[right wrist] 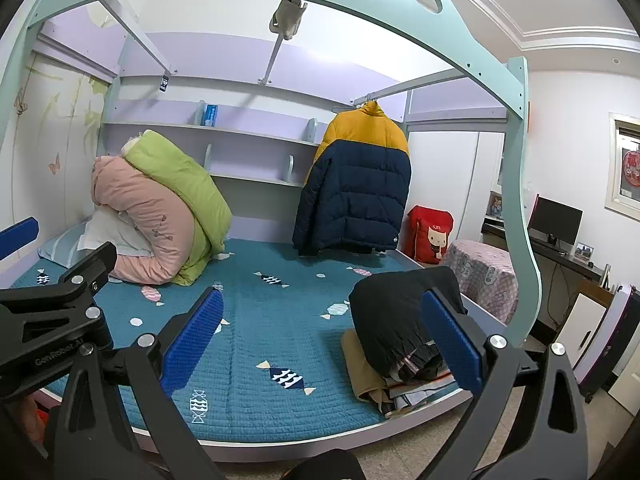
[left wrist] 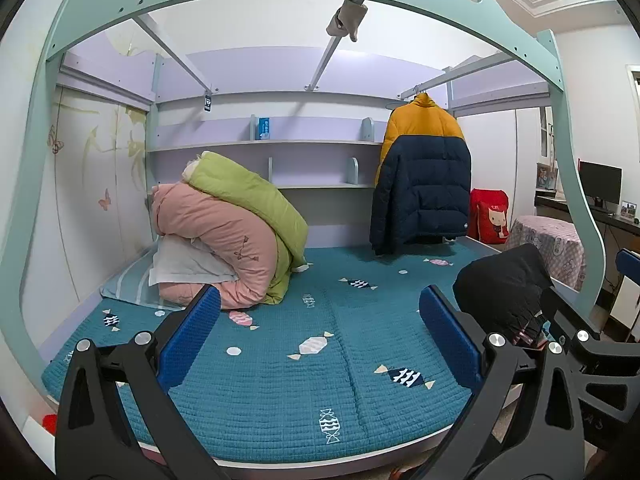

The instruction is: Fold large clothes

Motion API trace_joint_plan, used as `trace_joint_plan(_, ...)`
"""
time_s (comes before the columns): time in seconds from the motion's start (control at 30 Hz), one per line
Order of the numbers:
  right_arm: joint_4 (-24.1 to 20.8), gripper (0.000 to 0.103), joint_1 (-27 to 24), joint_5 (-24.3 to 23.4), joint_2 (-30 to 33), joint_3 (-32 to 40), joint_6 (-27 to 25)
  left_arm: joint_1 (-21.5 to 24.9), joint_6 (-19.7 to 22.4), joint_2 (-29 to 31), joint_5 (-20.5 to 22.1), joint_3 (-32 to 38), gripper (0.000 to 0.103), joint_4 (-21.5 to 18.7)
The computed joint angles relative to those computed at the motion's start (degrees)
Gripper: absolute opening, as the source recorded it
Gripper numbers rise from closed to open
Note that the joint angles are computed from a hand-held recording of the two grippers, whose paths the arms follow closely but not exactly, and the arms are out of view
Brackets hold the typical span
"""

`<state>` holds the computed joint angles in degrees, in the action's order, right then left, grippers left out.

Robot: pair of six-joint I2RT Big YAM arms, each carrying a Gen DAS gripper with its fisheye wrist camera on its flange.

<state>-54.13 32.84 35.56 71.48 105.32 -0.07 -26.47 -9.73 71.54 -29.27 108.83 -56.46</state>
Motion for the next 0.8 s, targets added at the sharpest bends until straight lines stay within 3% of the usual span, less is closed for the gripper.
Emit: trace_joint_plan(0.8,-0.22,0.096,0.47,0.38,-0.06,0.10,0.83,-0.26,0.19,0.04,0.53,-0.05,0.099,1.00)
